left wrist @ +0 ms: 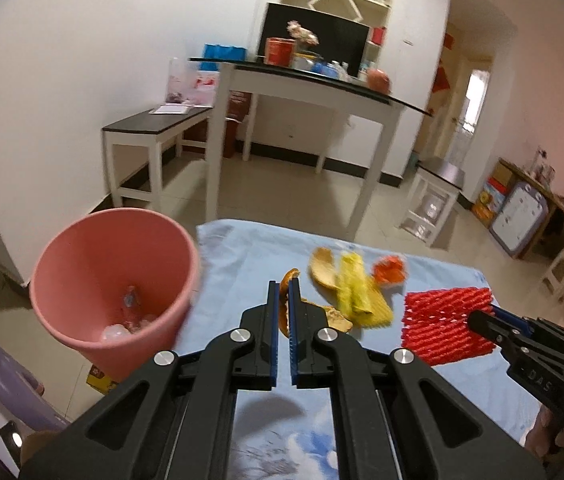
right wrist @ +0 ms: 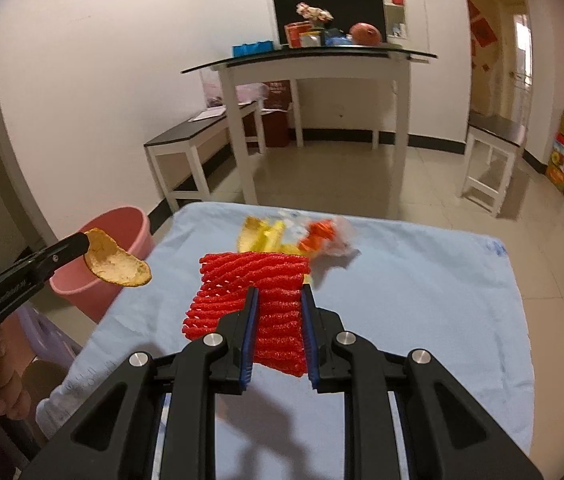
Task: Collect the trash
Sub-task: 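Carry the bread crust and red foam net over the pink bucket with both tools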
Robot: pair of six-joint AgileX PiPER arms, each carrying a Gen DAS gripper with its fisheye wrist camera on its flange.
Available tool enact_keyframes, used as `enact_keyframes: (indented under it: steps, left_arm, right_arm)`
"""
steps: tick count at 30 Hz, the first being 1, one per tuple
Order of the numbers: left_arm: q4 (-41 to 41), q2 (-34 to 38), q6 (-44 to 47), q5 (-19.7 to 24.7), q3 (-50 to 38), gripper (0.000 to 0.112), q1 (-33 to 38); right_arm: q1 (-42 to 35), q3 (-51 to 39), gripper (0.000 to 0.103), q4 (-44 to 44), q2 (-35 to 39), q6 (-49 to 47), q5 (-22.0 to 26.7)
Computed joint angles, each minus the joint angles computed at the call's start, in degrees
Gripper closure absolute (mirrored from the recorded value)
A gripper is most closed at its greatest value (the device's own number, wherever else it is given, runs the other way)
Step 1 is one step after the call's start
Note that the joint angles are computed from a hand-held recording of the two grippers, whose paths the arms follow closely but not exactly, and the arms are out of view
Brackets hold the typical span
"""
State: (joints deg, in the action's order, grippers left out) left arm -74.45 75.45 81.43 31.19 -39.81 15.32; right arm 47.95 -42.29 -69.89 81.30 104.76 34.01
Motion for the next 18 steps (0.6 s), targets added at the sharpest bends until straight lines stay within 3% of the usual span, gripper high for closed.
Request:
enact_keyframes:
  steps: [11,15,18]
  left_arm:
    - [-2.05,8.33,0.19,-2.14,-7.22,0.109,9.75]
    - [-3.42,12.44,1.82,-4.93,-10.94,0.109,11.86]
    - [-8.87,15.37,7.96,-8.25,-13.00,0.109,12.03]
  right_arm:
    - [-0.83,-18.64,0.084,4.53,12.44,-13.13,-4.37]
    - [-0.80,-29.05,0.084,9.56,19.65,-20.88,-4.91]
    - [-0.75,-38.65,0.084,14.95,26.09,-28.42,-3.94]
